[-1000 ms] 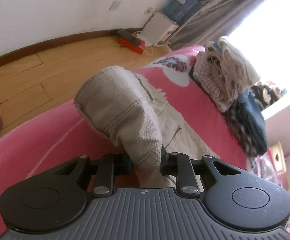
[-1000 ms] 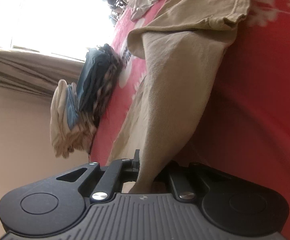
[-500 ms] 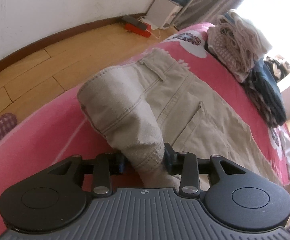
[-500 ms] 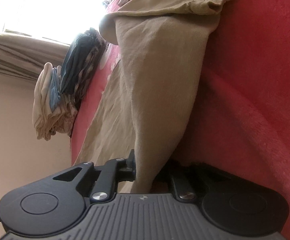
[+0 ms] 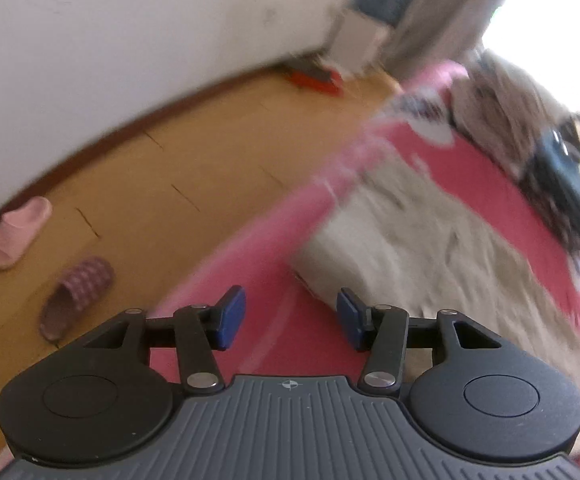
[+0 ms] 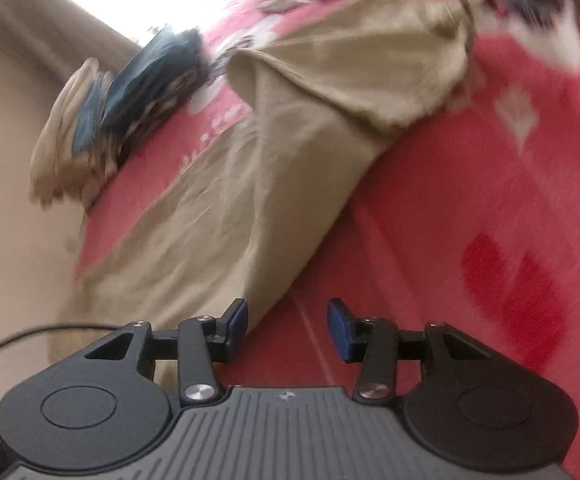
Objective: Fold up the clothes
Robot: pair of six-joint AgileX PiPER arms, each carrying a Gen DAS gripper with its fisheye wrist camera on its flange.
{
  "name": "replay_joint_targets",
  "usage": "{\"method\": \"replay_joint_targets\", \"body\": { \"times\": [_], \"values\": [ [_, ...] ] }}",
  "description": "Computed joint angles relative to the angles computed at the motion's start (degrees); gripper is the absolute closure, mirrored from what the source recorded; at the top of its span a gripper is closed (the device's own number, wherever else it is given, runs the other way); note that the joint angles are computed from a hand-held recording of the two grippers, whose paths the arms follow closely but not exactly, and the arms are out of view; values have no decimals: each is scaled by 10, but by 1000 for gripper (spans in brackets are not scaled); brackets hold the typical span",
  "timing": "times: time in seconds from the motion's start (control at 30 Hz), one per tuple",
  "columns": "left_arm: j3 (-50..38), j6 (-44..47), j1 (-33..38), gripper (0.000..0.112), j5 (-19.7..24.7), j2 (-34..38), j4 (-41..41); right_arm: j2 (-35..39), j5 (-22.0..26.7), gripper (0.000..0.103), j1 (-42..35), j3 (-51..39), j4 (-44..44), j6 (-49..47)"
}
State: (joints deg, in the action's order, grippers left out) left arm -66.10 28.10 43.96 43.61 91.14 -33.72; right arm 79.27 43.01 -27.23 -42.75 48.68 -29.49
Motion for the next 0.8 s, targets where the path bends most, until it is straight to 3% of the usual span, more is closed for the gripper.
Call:
{"method": "replay_joint_targets", "body": {
  "times": [0.13,0.27,0.37,0.43,0.53,0.6,0.8],
  "values": [
    [-52,41,-24,62,-10,44,-54,-13,5,56,55,-51,5,-50],
    [-109,105,-98,61,-10,104,-75,44,-62,56,187,-130,28,-121],
    [-102,172,-161,61,-53,126,-49,119,-108,56,276,-204,47,-192],
    [-88,151,-205,61,-97,141,40,176,-120,56,324,-262,65,-233],
    [-13,155,-234,61,-194,132,93,264,-124,57,383,-361,71,-262],
    [22,221,-224,61,-222,117,30,326,-113,57,415,-436,51,-256],
    [40,328,-198,60,-215,118,-90,491,-94,58,494,-646,-83,-190]
  ]
}}
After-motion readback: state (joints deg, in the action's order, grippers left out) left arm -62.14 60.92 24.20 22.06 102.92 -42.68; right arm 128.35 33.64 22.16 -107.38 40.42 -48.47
